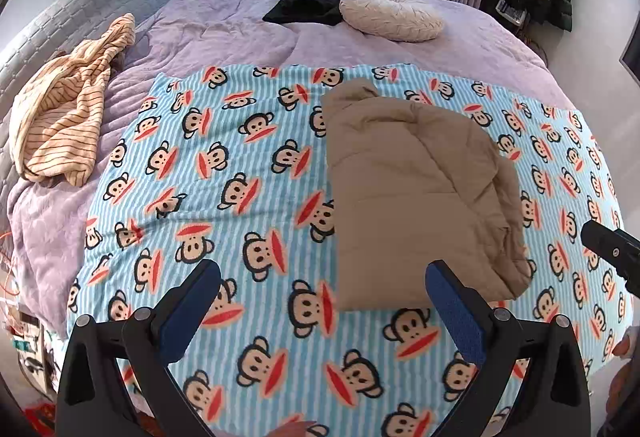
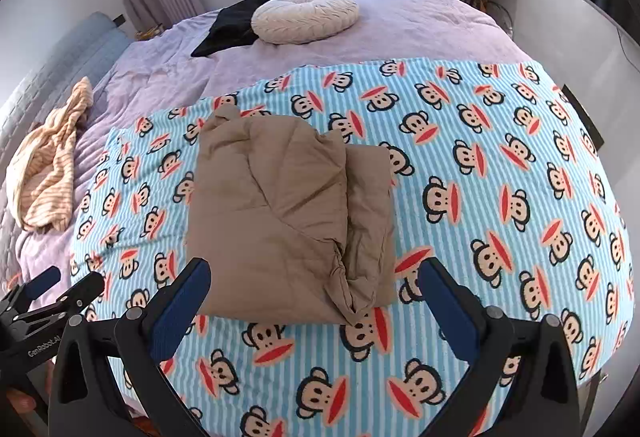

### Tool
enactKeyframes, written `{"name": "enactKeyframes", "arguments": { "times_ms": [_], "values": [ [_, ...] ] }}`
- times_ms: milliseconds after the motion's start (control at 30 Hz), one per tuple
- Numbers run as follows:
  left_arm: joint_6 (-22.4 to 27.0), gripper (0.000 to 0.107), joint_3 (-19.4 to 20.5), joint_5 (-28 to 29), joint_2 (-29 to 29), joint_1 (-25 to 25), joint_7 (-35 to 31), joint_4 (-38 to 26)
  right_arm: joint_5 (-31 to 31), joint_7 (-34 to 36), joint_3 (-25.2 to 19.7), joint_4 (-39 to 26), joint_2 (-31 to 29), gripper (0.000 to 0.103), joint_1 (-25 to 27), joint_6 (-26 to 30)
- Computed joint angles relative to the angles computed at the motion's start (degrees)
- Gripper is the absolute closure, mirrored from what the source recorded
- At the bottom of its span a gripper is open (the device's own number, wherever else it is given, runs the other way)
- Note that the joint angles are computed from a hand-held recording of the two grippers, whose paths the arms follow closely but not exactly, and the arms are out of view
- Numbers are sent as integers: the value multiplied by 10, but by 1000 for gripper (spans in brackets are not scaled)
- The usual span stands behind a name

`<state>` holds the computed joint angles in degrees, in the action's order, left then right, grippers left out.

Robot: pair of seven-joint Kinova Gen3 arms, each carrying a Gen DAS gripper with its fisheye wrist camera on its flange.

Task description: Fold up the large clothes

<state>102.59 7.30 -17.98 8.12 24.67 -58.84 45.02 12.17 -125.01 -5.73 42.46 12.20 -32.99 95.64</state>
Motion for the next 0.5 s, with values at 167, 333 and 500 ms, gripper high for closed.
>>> {"name": "enactKeyframes", "arguments": {
  "times_ms": [167,333,500],
  "values": [
    [19,5,5,-17,5,22,13,-27,8,7,4,-31,9,0,-10,32],
    [32,5,3,-30,9,37,10,-45,11,2,7,-37,9,0,-15,47],
    [40,5,-3,-32,10,38,15,-57,12,8,5,-42,10,0,-18,53]
  ]
}}
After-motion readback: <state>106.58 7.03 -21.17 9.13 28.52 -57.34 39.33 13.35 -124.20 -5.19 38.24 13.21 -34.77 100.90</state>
